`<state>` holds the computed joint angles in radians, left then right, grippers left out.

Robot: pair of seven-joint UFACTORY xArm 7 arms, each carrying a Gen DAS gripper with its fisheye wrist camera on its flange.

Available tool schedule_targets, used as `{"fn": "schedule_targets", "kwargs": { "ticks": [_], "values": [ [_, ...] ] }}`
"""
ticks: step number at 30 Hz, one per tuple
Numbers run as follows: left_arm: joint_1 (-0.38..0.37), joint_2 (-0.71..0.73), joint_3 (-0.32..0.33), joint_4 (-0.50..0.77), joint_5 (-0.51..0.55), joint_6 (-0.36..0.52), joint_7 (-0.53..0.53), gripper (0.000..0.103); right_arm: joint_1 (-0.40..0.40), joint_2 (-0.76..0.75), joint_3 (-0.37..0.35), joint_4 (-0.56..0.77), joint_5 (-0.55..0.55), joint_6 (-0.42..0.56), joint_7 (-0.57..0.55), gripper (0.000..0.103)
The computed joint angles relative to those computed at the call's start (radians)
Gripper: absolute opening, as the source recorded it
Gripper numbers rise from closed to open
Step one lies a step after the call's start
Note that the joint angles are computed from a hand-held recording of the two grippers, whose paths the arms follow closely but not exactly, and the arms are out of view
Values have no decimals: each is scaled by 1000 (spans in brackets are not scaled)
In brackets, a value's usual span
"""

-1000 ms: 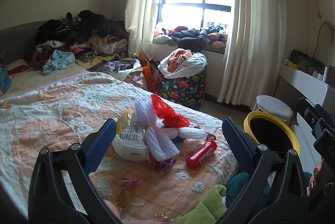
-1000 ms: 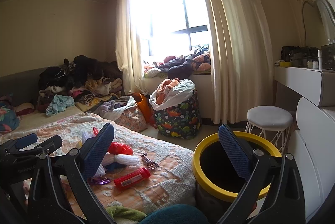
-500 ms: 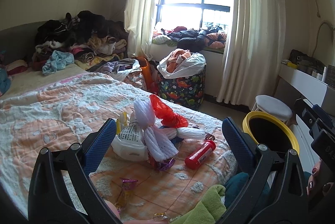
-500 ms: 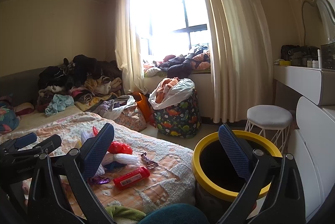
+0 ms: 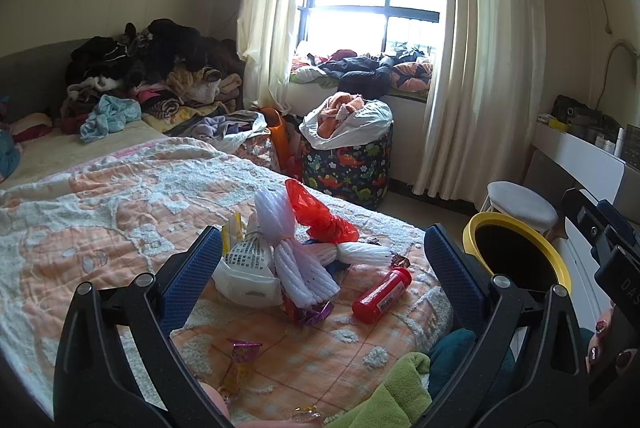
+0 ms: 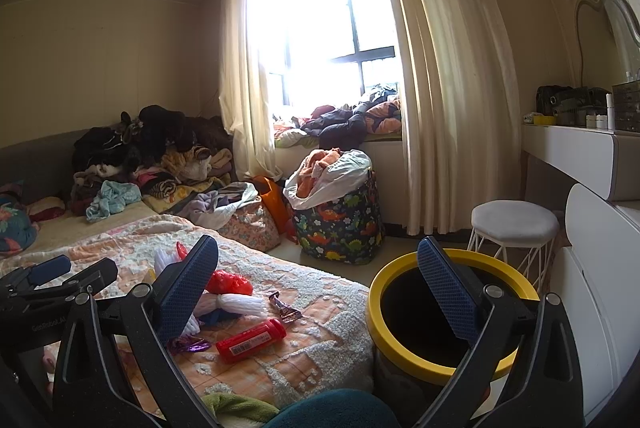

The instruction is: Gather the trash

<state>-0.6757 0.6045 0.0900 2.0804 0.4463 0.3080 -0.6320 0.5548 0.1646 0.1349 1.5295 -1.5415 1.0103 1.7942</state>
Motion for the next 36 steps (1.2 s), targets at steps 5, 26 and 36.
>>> {"fn": "schedule_targets", "kwargs": {
  "ticks": [5,26,36],
  "values": [
    [-3,3,0,6,-2,6,0,93,0,1,-1,1,1,-1,-1,97],
    [31,-27,54,-30,56,41,-157,93,-10,218,-76,279,295,-338,-397,97],
    [129,-33,-19,-54,7,115,-67,93,-46,416,-52,542,654,-401,-792,97]
  ]
}}
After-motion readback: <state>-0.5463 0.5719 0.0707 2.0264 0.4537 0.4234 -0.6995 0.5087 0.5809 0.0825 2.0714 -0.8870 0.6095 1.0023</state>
